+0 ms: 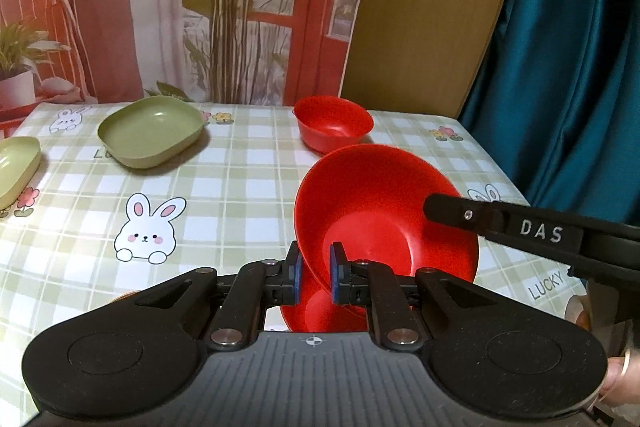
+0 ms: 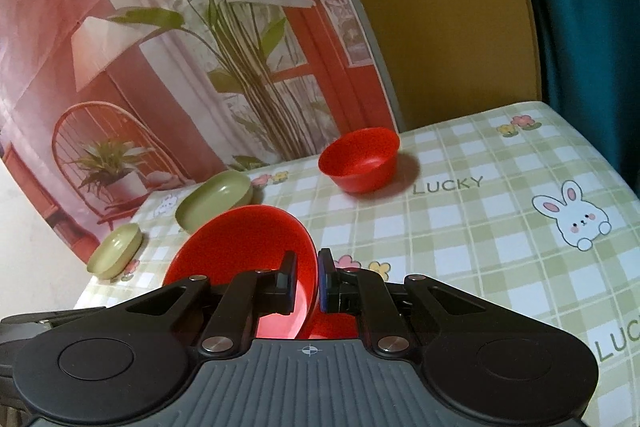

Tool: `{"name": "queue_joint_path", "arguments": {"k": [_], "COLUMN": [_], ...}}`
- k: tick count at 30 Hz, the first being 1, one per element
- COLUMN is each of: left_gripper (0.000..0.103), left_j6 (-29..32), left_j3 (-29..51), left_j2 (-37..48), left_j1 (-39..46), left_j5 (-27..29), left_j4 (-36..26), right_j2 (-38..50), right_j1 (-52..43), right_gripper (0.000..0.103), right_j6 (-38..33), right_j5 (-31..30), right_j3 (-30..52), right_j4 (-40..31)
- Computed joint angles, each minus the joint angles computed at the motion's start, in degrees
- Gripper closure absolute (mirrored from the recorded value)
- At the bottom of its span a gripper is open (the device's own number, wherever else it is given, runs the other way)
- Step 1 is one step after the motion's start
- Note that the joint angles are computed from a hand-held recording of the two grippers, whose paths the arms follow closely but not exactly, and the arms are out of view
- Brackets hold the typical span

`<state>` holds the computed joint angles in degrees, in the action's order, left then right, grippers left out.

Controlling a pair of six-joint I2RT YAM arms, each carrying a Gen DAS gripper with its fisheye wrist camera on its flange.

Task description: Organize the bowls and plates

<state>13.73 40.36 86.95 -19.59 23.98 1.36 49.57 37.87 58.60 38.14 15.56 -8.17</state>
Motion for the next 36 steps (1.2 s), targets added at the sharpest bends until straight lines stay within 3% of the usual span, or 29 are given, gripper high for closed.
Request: {"name": "queue_joint_path", "arguments": {"k": [4,15,36], "left_gripper": [0.089,0.089,0.089], "left_j6": [0.16,-0.55,0.49], "left_j3": [-1.3,2.2,3.63], "left_j2": [-0.63,4.78,8.1], "left_j1": [-0.3,1.66,-0.49], "left_j5": [-0.49,1.22,-1.33], "left_j4": [1.61,-2.46,-2.48], "right_j2": [1.52,9.24,11.25], "right_j1": [1.26,2.1,-2.08], "right_gripper": [0.091,0.091,0.09], "right_j6": [1.83,2.4,1.37], "right_j5": [0.56,-0.44,-4.5], "right_j3": [-0.07,0.8,-3.6], "right_j4": [-0.05,2.67,10.41]}}
